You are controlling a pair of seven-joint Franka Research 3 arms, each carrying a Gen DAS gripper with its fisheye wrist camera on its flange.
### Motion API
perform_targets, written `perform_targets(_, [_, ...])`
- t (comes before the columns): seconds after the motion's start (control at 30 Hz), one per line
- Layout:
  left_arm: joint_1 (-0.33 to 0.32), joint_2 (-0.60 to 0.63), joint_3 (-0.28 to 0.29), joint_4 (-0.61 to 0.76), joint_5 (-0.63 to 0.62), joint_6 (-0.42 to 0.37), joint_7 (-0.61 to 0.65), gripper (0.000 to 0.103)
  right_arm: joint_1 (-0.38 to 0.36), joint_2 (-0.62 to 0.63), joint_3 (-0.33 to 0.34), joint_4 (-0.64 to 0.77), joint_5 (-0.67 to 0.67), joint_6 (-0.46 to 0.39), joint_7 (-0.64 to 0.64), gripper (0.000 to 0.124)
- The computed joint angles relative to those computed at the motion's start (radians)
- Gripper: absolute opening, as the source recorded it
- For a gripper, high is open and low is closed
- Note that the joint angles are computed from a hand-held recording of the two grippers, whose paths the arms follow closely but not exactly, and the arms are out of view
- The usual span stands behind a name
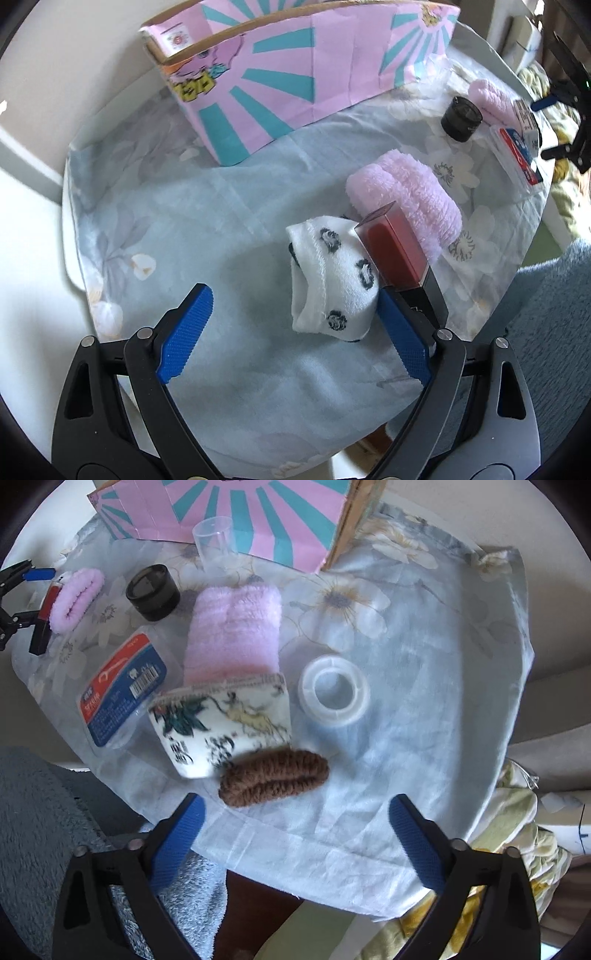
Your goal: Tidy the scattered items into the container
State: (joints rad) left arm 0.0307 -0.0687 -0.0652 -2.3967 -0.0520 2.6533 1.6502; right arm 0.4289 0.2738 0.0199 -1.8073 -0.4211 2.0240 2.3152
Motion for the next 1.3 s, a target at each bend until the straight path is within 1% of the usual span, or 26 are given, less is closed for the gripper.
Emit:
perform_targets(0.1, [-0.001, 0.008, 0.000, 0.013, -0.010, -0.011, 0.022, 0.090, -0.002, 0.012, 0.000, 0.017, 0.000, 0.001, -0.028, 0.088])
perform_targets(0.17, [-0.002, 0.011, 0.003, 0.016, -0.043, -0.016, 0.048, 0.086, -0.004, 0.020, 0.000, 0.026, 0.006, 0.002, -0.050, 0.076])
perform_targets(0.2, [-0.003, 0.011, 0.005, 0.018, -0.076, -0.022, 0.074, 0.081, -0.006, 0.022, 0.000, 0.028, 0.013, 0.006, -0.062, 0.072])
perform_targets(0.23, [-0.004, 0.011, 0.007, 0.018, -0.106, -0.025, 0.098, 0.076, -0.007, 0.024, -0.001, 0.029, 0.019, 0.008, -0.072, 0.064])
perform_targets(0.3, [-0.004, 0.012, 0.008, 0.022, -0.143, -0.035, 0.127, 0.069, -0.007, 0.028, -0.003, 0.033, 0.025, 0.012, -0.084, 0.059])
perform_targets(0.37, [-0.007, 0.014, 0.011, 0.033, -0.210, -0.060, 0.187, 0.047, -0.005, 0.023, -0.004, 0.025, 0.023, 0.024, -0.092, 0.050])
perform_targets(0.4, [-0.008, 0.017, 0.011, 0.042, -0.243, -0.078, 0.214, 0.043, -0.006, 0.021, -0.003, 0.022, 0.029, 0.028, -0.096, 0.048])
perform_targets(0.43, [-0.008, 0.017, 0.009, 0.046, -0.253, -0.085, 0.225, 0.036, -0.006, 0.020, -0.003, 0.022, 0.033, 0.026, -0.099, 0.044])
perform_targets(0.47, [-0.008, 0.017, 0.007, 0.049, -0.261, -0.091, 0.239, 0.030, -0.005, 0.020, -0.003, 0.021, 0.035, 0.027, -0.101, 0.038])
perform_targets(0.5, [-0.008, 0.016, 0.004, 0.050, -0.261, -0.092, 0.242, 0.029, -0.008, 0.017, -0.002, 0.018, 0.044, 0.031, -0.104, 0.034])
perform_targets(0.57, [-0.008, 0.018, 0.001, 0.056, -0.264, -0.100, 0.245, 0.026, -0.011, 0.008, -0.001, 0.010, 0.059, 0.039, -0.106, 0.025])
perform_targets(0.67, [-0.008, 0.011, 0.004, 0.052, -0.304, -0.105, 0.262, 0.025, -0.010, -0.008, -0.002, -0.003, 0.054, 0.046, -0.090, 0.016])
perform_targets(0.8, [-0.002, -0.004, 0.008, 0.040, -0.312, -0.101, 0.252, 0.025, -0.016, -0.043, 0.000, -0.039, 0.056, 0.077, -0.056, 0.015])
perform_targets(0.97, [-0.004, -0.033, 0.018, 0.014, -0.330, -0.092, 0.232, 0.025, -0.024, -0.072, 0.008, -0.065, 0.043, 0.087, -0.021, 0.014])
perform_targets(1.17, [-0.008, -0.051, 0.030, 0.013, -0.335, -0.085, 0.205, 0.025, -0.027, -0.096, 0.017, -0.074, 0.022, 0.073, 0.006, 0.014])
perform_targets(1.3, [-0.003, -0.054, 0.040, 0.022, -0.341, -0.096, 0.178, 0.025, -0.037, -0.117, 0.021, -0.089, 0.027, 0.102, 0.025, 0.014])
